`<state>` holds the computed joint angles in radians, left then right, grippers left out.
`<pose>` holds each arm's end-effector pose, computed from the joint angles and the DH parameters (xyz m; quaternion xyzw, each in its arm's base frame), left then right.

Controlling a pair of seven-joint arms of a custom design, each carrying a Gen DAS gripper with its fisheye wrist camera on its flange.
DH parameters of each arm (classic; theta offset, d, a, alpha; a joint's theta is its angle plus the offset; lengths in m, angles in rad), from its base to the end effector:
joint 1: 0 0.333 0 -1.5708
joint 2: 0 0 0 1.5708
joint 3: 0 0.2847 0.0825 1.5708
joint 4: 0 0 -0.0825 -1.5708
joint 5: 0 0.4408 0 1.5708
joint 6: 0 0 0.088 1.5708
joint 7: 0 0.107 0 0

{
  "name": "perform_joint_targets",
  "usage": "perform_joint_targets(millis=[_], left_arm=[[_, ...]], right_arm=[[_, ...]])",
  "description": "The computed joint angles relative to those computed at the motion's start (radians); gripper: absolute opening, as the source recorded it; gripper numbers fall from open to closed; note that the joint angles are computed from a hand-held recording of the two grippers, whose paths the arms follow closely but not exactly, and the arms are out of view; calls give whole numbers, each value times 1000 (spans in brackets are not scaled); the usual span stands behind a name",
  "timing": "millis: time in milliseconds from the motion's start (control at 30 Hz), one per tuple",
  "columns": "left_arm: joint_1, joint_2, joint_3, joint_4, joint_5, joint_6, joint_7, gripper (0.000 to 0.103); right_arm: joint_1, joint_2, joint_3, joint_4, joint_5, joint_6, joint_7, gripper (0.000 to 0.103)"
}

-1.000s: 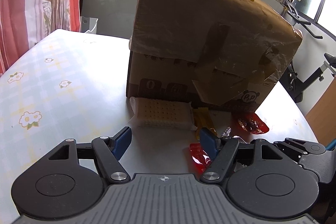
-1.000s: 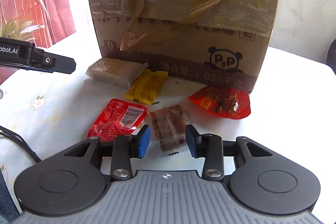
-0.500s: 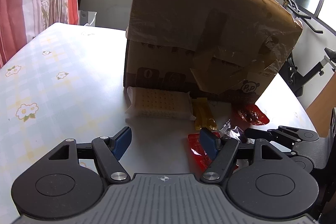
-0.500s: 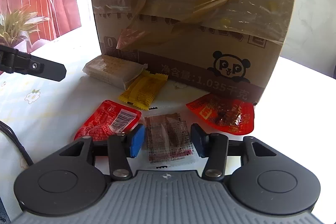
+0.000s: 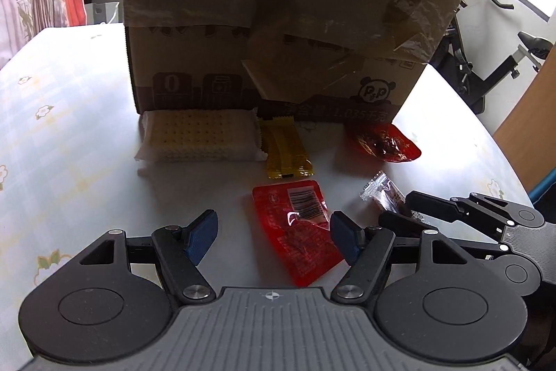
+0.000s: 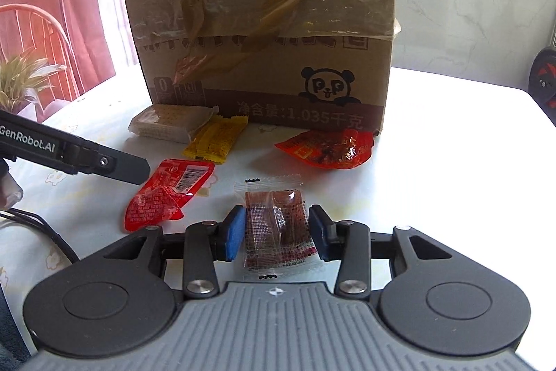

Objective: Organize snacks
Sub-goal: 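Grasp the red barcode packet with the left tool while the right tool grasps the clear meat snack, then carry both snacks over the box and release them inside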

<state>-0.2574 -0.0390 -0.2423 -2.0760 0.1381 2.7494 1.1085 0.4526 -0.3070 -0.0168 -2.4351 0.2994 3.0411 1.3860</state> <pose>0.5574 -0.3120 0.4717 -0.6111 0.7095 -0.3158 0.1530 0.5056 0.2102 0.4674 -0.7309 0.5192 -0.2028 0.3939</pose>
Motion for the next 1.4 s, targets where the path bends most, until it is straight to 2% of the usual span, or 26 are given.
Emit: perform_joint_targets(millis=[100, 233, 467, 500, 600, 733, 1000, 1200, 1400], left_arm=[[-5, 28, -6, 21, 46, -2, -15, 73], [-15, 57, -6, 43, 75, -13, -22, 73], [-27, 78, 4, 43, 172, 19, -56, 74], [-27, 75, 5, 37, 169, 28, -49, 72], [-20, 59, 0, 6, 59, 82, 56, 46], [-20, 40, 0, -21, 68, 119, 72, 28], [-1, -9, 0, -65, 88, 134, 24, 20], [10, -30, -2, -81, 86, 142, 17, 20], [10, -59, -2, -110, 45, 179, 54, 20]], right_arm=[[-6, 1, 7, -3, -13, 9, 1, 43], [39, 0, -37, -5, 37, 15, -41, 43], [31, -3, -27, -9, 41, 16, -47, 43], [32, -3, -28, -8, 43, 16, -49, 43], [24, -2, -20, -9, 39, 17, -45, 43], [29, -1, -24, -6, 44, 16, -52, 43], [26, -2, -20, -8, 42, 17, -48, 43], [29, -3, -22, -8, 45, 17, -49, 43], [70, -16, -51, -20, 75, 35, -92, 42]])
